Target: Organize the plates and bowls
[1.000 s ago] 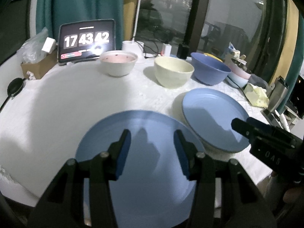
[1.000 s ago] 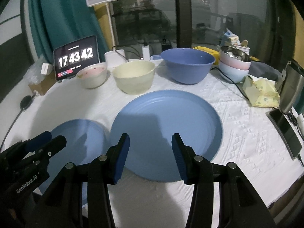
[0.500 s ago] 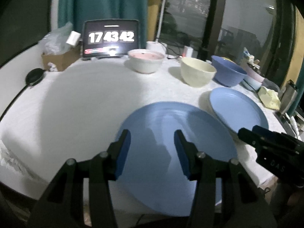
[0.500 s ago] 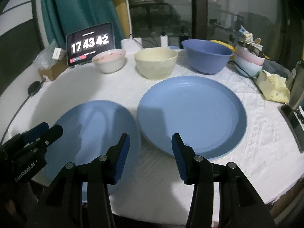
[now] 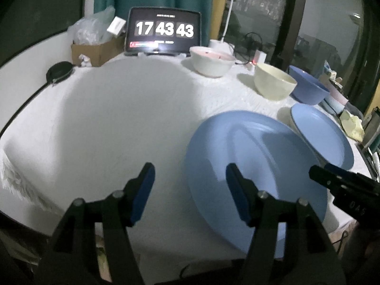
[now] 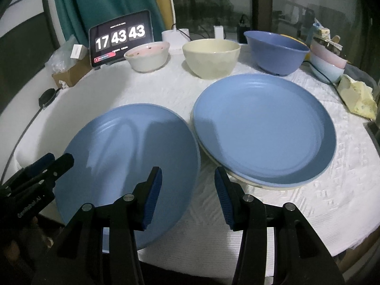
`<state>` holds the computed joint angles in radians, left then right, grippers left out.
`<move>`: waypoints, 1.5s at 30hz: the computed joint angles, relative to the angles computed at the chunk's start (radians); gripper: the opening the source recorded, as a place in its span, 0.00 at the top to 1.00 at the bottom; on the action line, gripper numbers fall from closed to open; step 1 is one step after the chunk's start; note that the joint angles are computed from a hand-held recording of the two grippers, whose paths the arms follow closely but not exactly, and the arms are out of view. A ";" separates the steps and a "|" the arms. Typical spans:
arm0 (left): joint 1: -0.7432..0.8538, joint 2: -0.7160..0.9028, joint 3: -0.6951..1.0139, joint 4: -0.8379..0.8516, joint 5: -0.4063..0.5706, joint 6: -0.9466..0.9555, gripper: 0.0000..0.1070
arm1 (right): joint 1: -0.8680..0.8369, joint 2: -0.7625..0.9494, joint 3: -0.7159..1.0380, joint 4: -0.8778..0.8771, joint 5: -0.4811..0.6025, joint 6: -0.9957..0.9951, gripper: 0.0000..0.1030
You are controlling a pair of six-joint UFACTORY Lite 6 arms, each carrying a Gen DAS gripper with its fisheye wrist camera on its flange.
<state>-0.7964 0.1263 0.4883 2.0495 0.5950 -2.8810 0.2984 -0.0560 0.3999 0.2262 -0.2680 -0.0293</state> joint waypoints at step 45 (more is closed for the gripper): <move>0.062 -0.010 0.059 0.027 -0.054 0.129 0.72 | 0.028 0.071 0.138 0.087 0.045 -0.112 0.75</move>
<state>-0.7341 0.1166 0.5476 2.0766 0.5410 -2.7518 0.3260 0.0148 0.5378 0.3128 -0.2225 -0.1409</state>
